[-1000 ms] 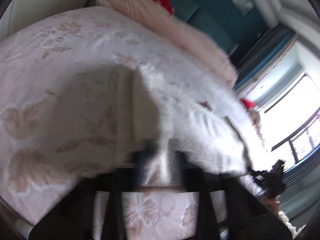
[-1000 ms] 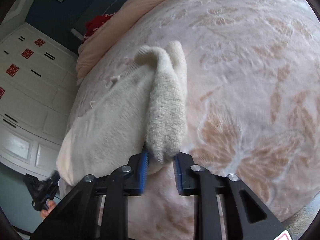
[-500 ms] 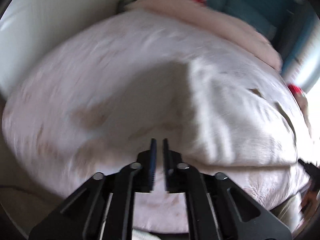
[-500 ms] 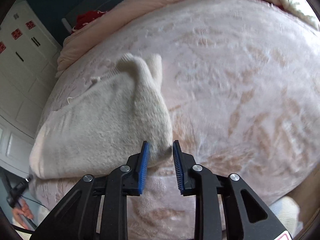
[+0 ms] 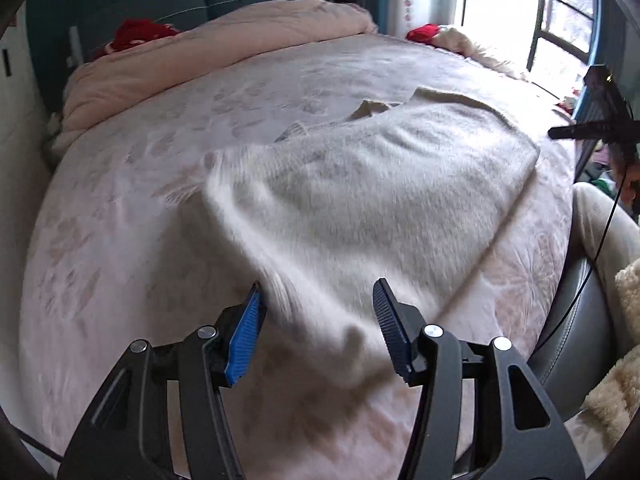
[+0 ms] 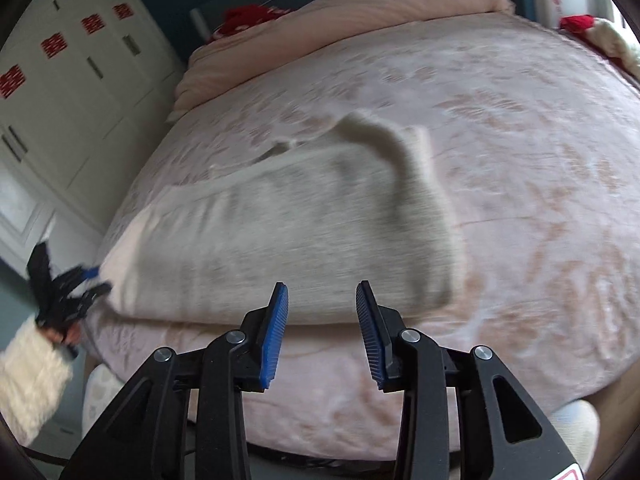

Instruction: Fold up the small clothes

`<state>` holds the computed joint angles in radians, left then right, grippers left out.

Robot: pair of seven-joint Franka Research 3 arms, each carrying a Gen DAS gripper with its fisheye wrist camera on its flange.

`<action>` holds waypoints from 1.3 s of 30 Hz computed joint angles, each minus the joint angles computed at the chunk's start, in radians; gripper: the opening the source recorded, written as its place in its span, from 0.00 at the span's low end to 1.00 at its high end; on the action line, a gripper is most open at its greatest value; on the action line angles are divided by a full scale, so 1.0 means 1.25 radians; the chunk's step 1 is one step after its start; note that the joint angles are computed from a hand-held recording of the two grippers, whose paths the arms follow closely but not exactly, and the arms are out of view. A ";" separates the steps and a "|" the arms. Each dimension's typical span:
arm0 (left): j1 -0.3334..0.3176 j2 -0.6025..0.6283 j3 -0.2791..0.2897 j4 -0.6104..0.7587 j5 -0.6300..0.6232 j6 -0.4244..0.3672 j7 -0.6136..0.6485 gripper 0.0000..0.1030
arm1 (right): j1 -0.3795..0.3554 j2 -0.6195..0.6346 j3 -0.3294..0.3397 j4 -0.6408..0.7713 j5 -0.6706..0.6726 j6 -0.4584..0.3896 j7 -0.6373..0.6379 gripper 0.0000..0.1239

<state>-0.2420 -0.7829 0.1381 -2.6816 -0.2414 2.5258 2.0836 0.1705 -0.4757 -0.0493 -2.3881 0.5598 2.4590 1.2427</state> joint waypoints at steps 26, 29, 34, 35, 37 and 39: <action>0.058 0.049 -0.192 0.063 -0.104 0.074 -0.473 0.70 | -0.021 0.213 0.052 0.152 -0.164 0.100 0.106 0.16; 0.132 0.139 -0.266 0.088 0.015 0.044 -0.592 0.69 | -0.079 0.279 0.077 0.179 -0.337 0.106 0.235 0.09; 0.153 0.117 -0.267 0.051 0.087 0.055 -0.741 0.68 | -0.064 0.263 0.037 0.180 -0.267 0.083 0.221 0.10; 0.159 0.089 -0.267 0.037 0.104 0.060 -0.768 0.73 | -0.063 0.256 0.044 0.177 -0.295 0.085 0.227 0.11; 0.205 0.011 -0.292 0.013 0.153 0.029 -0.861 0.82 | -0.059 0.238 0.050 0.167 -0.309 0.080 0.249 0.15; 0.236 -0.061 -0.299 -0.017 0.182 -0.004 -0.939 0.88 | -0.029 0.206 0.045 0.150 -0.235 0.098 0.212 0.17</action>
